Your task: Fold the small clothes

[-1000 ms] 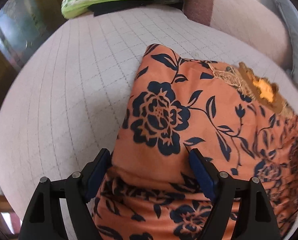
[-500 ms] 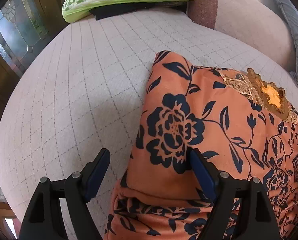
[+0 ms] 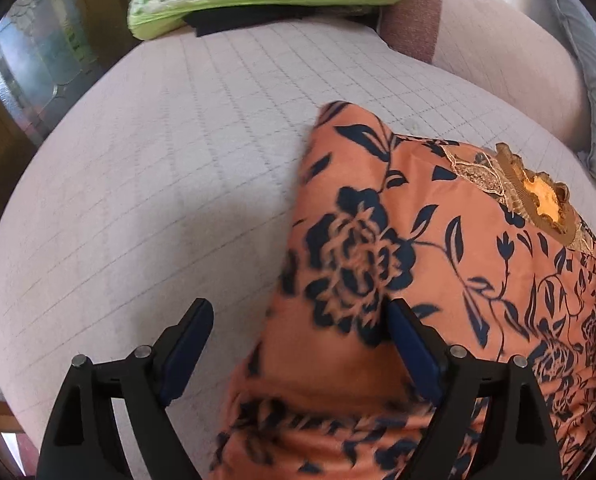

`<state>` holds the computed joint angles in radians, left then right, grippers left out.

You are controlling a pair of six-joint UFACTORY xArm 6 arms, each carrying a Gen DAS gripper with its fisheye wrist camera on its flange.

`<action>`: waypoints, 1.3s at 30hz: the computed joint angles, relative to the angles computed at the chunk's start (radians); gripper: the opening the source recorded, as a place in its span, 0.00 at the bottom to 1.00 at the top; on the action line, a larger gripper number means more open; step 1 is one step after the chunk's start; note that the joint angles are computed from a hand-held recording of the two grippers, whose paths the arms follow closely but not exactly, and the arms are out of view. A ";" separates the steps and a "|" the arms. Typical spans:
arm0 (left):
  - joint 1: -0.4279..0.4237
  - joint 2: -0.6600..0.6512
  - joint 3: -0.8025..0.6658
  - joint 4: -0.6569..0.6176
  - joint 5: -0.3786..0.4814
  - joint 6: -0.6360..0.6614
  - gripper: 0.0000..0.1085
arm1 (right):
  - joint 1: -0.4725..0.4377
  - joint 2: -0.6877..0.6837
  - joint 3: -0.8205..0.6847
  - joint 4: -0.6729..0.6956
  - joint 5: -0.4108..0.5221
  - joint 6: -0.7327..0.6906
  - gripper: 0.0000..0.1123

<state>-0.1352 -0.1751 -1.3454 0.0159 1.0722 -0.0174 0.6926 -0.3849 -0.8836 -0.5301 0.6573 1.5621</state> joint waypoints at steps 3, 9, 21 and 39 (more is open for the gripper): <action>0.027 -0.067 0.047 -0.020 -0.012 0.008 0.82 | 0.051 -0.073 0.043 -0.104 -0.007 0.103 0.24; 0.137 -0.348 0.271 -0.078 0.016 0.063 0.82 | 0.244 -0.215 0.117 -0.257 0.139 0.308 0.70; 0.368 -0.624 0.429 -0.201 0.269 0.351 0.82 | 0.515 -0.391 0.268 -0.167 0.273 0.570 0.70; 0.544 -0.786 0.523 -0.221 0.578 0.641 0.59 | 0.724 -0.035 0.020 0.143 0.202 0.350 0.70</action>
<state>0.4086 -0.9614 -0.8225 -0.2054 1.6500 0.6232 1.4164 -0.4201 -0.8641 -0.3869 0.8593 1.9124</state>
